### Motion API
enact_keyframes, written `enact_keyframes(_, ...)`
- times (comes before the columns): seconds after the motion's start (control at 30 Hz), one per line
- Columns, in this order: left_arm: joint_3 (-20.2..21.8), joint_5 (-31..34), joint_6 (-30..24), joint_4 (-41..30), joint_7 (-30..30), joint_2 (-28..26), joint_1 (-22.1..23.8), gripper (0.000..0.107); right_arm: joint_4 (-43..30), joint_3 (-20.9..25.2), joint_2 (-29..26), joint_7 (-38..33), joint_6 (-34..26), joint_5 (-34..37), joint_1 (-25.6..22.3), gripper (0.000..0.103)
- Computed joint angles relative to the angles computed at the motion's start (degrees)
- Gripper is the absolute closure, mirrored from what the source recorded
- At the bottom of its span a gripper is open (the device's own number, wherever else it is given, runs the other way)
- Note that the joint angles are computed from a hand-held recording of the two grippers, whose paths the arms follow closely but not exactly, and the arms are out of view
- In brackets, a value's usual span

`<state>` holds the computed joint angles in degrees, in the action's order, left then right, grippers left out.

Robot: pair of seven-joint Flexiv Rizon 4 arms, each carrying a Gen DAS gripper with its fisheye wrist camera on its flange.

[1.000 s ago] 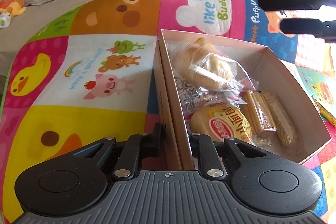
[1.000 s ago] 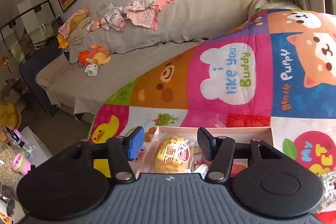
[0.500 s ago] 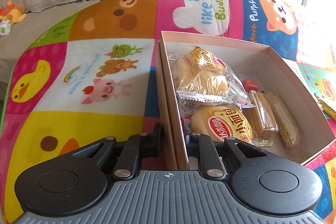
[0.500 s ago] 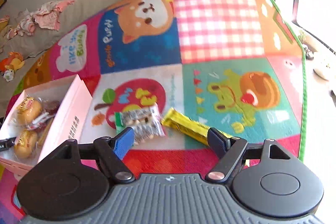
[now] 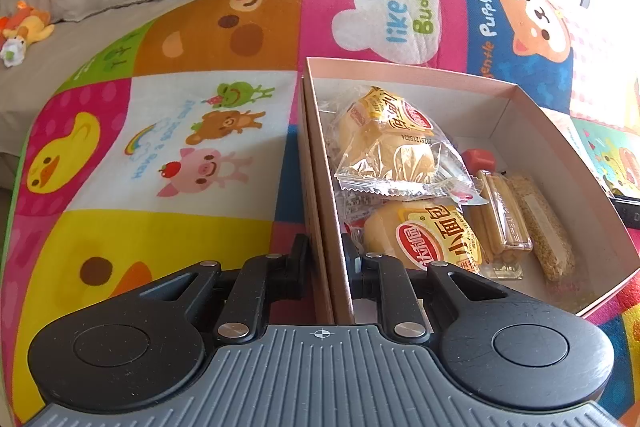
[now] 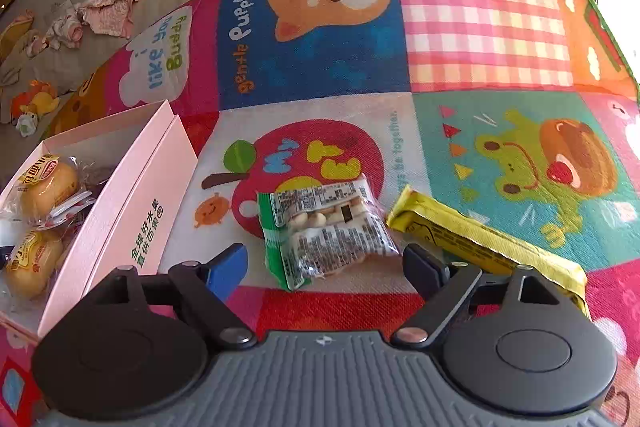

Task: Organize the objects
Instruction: 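Grasp the white-ball snack pack with the right gripper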

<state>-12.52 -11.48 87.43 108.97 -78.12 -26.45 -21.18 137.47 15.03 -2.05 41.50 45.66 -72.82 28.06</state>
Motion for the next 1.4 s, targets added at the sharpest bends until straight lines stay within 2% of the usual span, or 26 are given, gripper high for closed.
enact_keyframes(0.07, -0.7, -0.3, 0.2, 0.2, 0.2, 0.0, 0.6, 0.089, -1.3, -0.3, -1.2, -3.1, -1.2, 1.3, 0.0, 0.019)
enact_keyframes(0.1, -1.2, -0.6, 0.5, 0.4, 0.4, 0.0, 1.0, 0.089, -1.7, -0.2, -1.5, -4.9, -2.0, 2.2, 0.3, 0.028)
enact_keyframes(0.17, -2.4, -1.1, 1.0, 0.9, 0.8, 0.0, 2.0, 0.089, -1.8, 0.2, -1.0, -6.6, -2.4, 3.3, 0.8, 0.038)
enact_keyframes(0.23, -3.2, -1.6, 1.5, 1.2, 0.9, -0.1, 2.6, 0.089, -0.6, 0.8, 0.2, -6.0, -0.5, 3.0, 1.0, 0.038)
enact_keyframes(0.4, -4.9, -2.3, 2.5, 2.0, 1.6, -0.1, 3.9, 0.089, 1.0, 5.4, 2.7, -8.9, -2.1, 7.0, 5.6, 0.038)
enact_keyframes(0.5, -5.2, -2.5, 2.8, 2.2, 1.7, -0.1, 4.2, 0.089, 1.6, 8.0, 4.4, -11.5, -2.5, 10.8, 8.8, 0.036)
enact_keyframes(0.57, -5.1, -2.4, 3.0, 2.2, 1.7, -0.1, 4.0, 0.089, 1.3, 10.2, 5.2, -13.5, -5.5, 14.4, 11.3, 0.034)
enact_keyframes(0.63, -4.7, -2.3, 2.7, 2.1, 1.6, -0.1, 3.8, 0.089, 0.0, 12.6, 5.1, -15.1, -12.9, 18.3, 14.3, 0.027)
enact_keyframes(0.67, -4.6, -2.3, 2.4, 2.0, 1.6, -0.1, 3.7, 0.089, -0.9, 13.6, 4.8, -15.8, -17.3, 20.7, 15.8, 0.021)
enact_keyframes(0.73, -4.5, -2.5, 1.9, 1.8, 1.5, 0.0, 3.6, 0.089, -1.4, 14.3, 5.1, -15.4, -22.2, 24.0, 17.7, 0.018)
enact_keyframes(0.93, -5.7, -3.2, 1.8, 2.0, 2.2, 0.0, 4.6, 0.089, 0.2, 14.6, 7.6, -10.6, -25.1, 28.2, 19.1, 0.014)
enact_keyframes(1.07, -6.5, -3.8, 1.8, 2.2, 2.8, 0.0, 5.3, 0.089, -1.1, 15.9, 8.0, -9.2, -32.4, 33.7, 20.4, 0.010)
enact_keyframes(1.13, -6.4, -3.9, 1.8, 2.2, 2.8, 0.0, 5.2, 0.089, 0.0, 16.3, 10.3, -7.1, -32.2, 36.0, 20.6, 0.010)
enact_keyframes(1.2, -6.4, -4.0, 1.9, 2.2, 2.9, 0.0, 5.2, 0.089, 1.8, 16.4, 12.6, -4.8, -29.1, 36.6, 20.4, 0.010)
enact_keyframes(1.33, -6.7, -4.2, 1.9, 2.2, 3.1, 0.0, 5.5, 0.089, 5.8, 16.0, 15.2, 1.4, -19.2, 31.5, 18.6, 0.010)
enact_keyframes(1.4, -6.8, -4.3, 1.9, 2.3, 3.2, 0.0, 5.5, 0.089, 5.6, 15.5, 13.7, 2.4, -17.6, 28.9, 17.4, 0.007)
